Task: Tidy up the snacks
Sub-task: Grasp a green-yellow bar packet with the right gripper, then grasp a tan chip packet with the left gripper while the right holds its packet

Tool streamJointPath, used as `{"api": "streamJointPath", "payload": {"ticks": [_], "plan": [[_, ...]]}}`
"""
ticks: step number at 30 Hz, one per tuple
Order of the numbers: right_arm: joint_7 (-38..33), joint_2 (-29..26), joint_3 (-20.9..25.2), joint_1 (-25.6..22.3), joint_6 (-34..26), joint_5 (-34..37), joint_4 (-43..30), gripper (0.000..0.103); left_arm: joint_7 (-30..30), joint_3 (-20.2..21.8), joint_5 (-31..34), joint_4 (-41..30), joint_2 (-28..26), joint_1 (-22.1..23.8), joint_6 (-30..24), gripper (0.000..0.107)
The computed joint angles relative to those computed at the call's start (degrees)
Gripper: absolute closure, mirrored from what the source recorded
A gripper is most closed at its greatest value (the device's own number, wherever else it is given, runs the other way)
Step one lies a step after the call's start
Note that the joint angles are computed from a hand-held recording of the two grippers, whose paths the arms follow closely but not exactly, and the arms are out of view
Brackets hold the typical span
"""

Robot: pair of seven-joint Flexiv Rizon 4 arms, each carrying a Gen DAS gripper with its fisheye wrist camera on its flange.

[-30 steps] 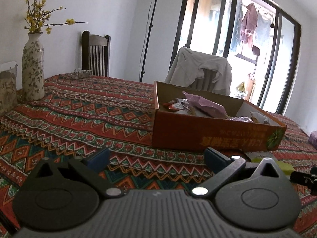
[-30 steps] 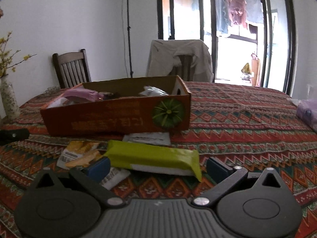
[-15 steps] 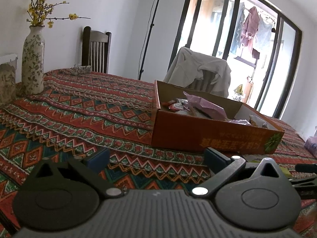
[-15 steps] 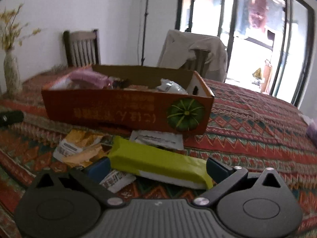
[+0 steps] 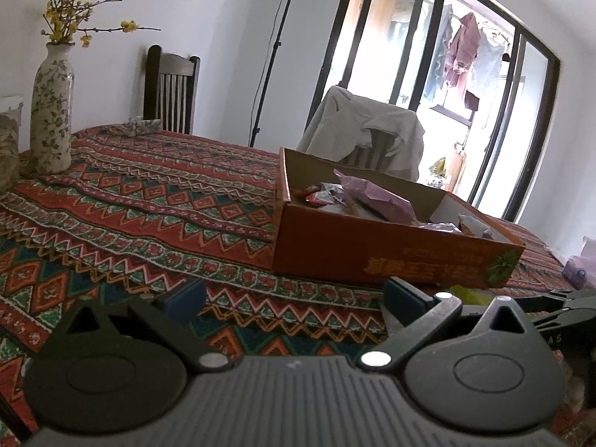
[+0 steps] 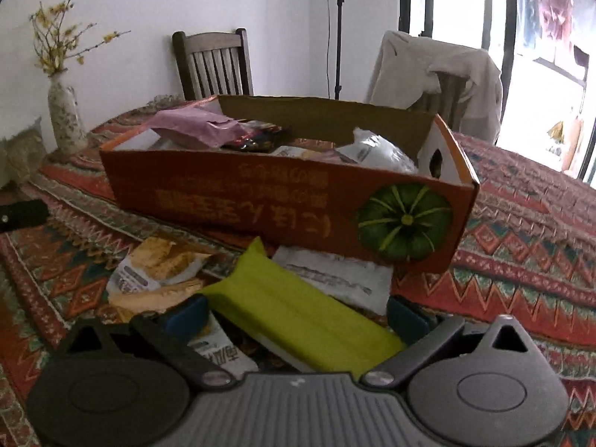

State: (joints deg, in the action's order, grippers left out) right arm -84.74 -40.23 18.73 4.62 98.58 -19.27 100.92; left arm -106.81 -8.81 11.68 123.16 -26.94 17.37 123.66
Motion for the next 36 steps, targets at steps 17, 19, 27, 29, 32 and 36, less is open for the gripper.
{"api": "streamJointPath", "payload": {"ticks": [17,19,27,29,32,36], "plan": [[4.7,7.3,-5.5,2.9,11.1,3.9,13.3,0.071,2.2,2.8,-3.5,0.5,-0.1,-3.4,0.9,0.004],[5.3,8.1,-10.1,7.3,13.9,6.4,14.7,0.071,2.4,2.8,-3.7,0.6,-0.1,-3.5,1.0,0.004],[8.4,7.7,-14.9,12.4,22.5,13.7,16.4,0.071,3.9,3.3,-6.2,0.7,0.8,-4.8,-1.7,0.004],[8.7,7.2,-15.5,13.1,23.7,14.7,16.2,0.071,4.6,3.3,-6.6,0.8,1.2,-5.2,-2.5,0.004],[10.5,6.2,-14.5,12.0,25.8,14.4,16.0,0.071,5.9,3.6,-7.4,0.8,1.7,-6.3,-3.3,0.004],[12.8,5.4,-13.8,10.6,28.6,13.7,16.3,0.071,7.6,3.0,-9.0,-0.3,2.1,-7.7,-6.6,0.004]]}}
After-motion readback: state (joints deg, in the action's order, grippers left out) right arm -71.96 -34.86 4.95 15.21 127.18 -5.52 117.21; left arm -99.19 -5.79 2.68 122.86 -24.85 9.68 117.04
